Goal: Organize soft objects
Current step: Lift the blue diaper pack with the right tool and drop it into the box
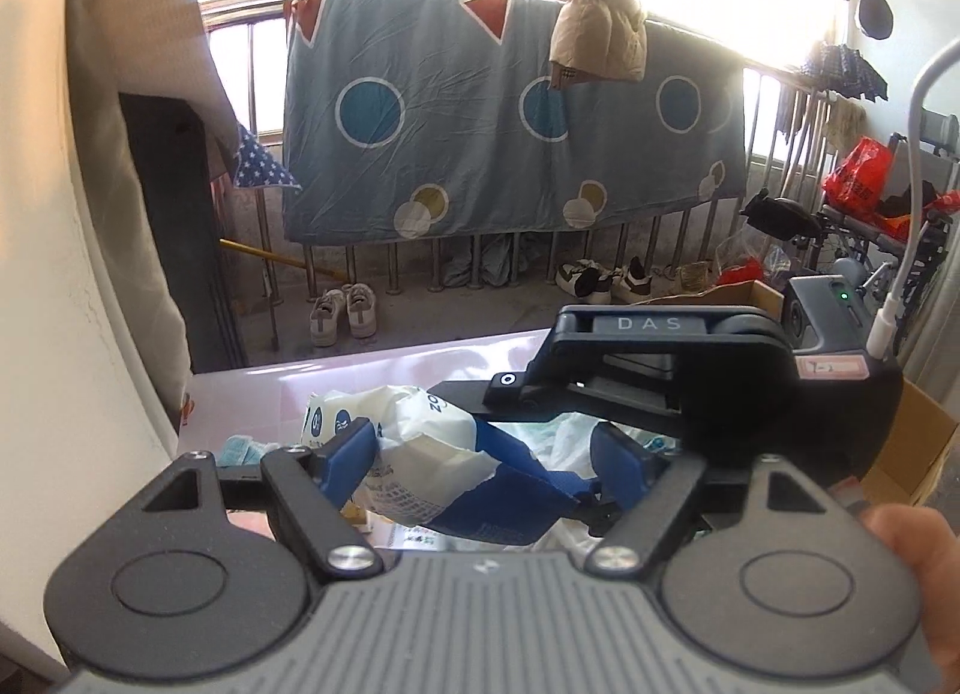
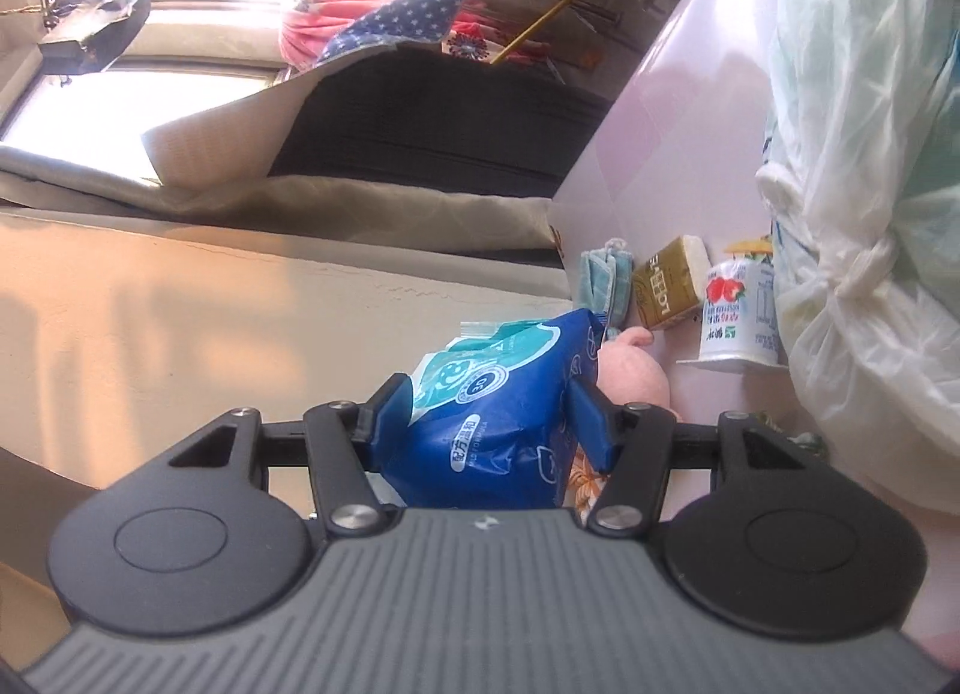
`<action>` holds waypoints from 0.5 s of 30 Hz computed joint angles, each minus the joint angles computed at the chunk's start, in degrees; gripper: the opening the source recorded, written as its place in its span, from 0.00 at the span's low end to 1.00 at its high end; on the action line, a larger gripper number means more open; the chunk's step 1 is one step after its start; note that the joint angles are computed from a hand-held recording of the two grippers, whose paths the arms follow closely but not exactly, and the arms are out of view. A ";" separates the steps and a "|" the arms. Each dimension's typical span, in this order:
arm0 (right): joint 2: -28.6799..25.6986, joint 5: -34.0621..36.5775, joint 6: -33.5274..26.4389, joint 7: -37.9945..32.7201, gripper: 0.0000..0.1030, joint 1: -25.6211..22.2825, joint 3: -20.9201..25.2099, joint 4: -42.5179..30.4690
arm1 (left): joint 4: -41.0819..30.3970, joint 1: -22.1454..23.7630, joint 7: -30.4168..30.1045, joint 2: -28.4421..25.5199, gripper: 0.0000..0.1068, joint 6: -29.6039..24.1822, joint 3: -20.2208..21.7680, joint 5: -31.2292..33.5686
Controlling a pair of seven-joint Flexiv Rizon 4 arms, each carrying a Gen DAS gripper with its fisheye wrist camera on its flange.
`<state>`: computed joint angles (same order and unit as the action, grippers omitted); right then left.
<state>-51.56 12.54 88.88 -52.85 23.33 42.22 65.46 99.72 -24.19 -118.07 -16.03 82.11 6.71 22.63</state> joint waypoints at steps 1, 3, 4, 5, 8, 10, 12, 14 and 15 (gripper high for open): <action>0.70 0.37 0.70 -0.13 0.55 -0.67 -0.04 0.98 | -0.76 -0.07 0.33 -0.46 0.74 0.05 -0.60 -0.32; 2.62 0.94 2.47 -0.26 0.55 -2.70 0.24 3.99 | -2.36 -0.11 1.50 -1.74 0.74 0.44 -2.07 -1.81; 3.77 1.00 3.49 -0.17 0.55 -3.82 0.28 5.80 | -3.08 -0.06 2.38 -2.39 0.74 0.68 -2.77 -2.83; 4.77 0.87 4.45 0.05 0.55 -4.99 0.35 7.51 | -3.99 -0.04 3.38 -3.22 0.74 0.92 -3.57 -4.06; 8.21 0.26 7.23 1.06 0.55 -9.14 0.88 13.29 | -6.97 0.22 7.64 -6.31 0.74 1.72 -6.51 -8.97; 10.60 -0.06 8.53 1.96 0.55 -12.40 1.39 17.11 | -9.61 0.04 10.43 -8.87 0.74 1.82 -8.39 -12.04; 12.51 -0.71 9.14 3.17 0.55 -14.85 1.07 19.81 | -12.99 -0.24 13.24 -11.92 0.74 1.60 -10.34 -14.84; 14.35 -1.59 9.31 4.33 0.55 -17.17 0.40 22.32 | -16.19 -0.85 15.64 -14.58 0.74 1.01 -11.64 -17.17; 15.18 -2.07 9.22 4.95 0.55 -18.21 0.06 23.43 | -18.06 -1.31 16.76 -16.16 0.74 0.65 -12.33 -18.33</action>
